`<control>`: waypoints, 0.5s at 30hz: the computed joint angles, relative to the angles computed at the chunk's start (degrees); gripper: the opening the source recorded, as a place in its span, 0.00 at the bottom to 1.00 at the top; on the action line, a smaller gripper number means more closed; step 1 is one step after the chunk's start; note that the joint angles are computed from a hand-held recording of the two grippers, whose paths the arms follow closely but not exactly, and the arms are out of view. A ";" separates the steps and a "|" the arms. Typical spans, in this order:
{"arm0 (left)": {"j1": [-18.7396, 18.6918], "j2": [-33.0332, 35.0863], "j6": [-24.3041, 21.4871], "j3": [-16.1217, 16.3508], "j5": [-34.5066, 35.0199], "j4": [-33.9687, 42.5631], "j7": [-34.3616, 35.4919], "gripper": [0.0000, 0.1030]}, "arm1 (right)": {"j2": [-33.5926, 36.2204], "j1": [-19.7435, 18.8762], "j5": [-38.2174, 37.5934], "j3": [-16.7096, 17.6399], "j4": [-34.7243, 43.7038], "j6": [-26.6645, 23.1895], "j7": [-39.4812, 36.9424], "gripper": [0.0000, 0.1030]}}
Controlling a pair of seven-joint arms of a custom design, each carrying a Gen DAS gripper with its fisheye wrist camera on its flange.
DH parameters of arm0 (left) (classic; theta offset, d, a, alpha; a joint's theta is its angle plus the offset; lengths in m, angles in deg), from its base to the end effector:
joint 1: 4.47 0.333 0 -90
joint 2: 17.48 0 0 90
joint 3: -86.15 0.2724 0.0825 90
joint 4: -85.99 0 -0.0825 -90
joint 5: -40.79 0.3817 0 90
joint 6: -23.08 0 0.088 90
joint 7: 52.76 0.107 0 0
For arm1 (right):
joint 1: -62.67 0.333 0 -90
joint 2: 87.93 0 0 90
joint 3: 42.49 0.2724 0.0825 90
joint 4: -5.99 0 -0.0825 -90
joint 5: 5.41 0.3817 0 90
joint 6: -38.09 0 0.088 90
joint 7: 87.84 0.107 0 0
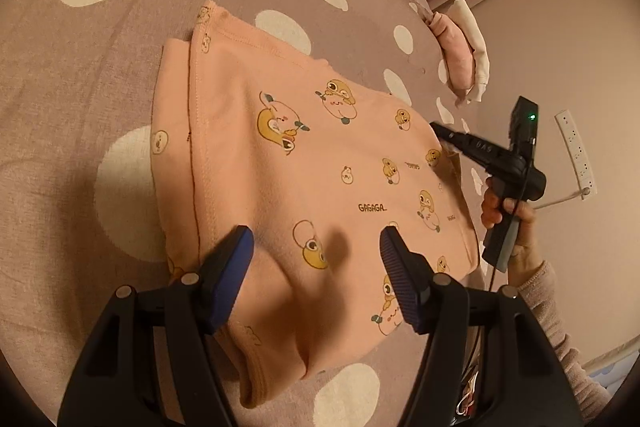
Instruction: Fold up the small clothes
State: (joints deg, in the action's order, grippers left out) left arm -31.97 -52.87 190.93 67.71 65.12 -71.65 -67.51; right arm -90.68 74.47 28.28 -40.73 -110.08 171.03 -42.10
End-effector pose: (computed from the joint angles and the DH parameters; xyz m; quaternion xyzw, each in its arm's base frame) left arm 0.2733 -0.3145 0.4354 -0.8146 0.4164 -0.4038 0.0083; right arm 0.5542 0.1443 0.4653 -0.8625 0.4135 -0.0221 0.2910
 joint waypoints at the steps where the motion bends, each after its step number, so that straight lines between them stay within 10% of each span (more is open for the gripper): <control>1: -0.08 -0.17 -0.08 -0.04 -0.03 -0.09 -0.08 0.63 | -0.22 -0.11 1.20 -0.15 -0.30 2.17 0.12 0.02; 3: 0.01 -0.04 0.24 0.01 0.06 -0.08 -0.10 0.63 | 0.27 -0.50 4.49 -0.68 0.45 4.42 0.74 0.02; 7: -0.44 -0.28 0.18 0.30 -0.14 -0.29 0.03 0.63 | 3.89 -1.71 1.95 -1.31 6.40 -7.48 3.46 0.05; 15: -0.22 0.22 -0.35 -0.01 -0.09 0.37 -0.11 0.64 | 3.84 -1.83 -0.56 -0.80 4.98 -7.93 1.06 0.21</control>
State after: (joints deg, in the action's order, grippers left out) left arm -32.19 -52.65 190.59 67.70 65.03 -71.28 -67.62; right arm -86.84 72.63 27.72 -41.53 -105.09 163.10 -41.04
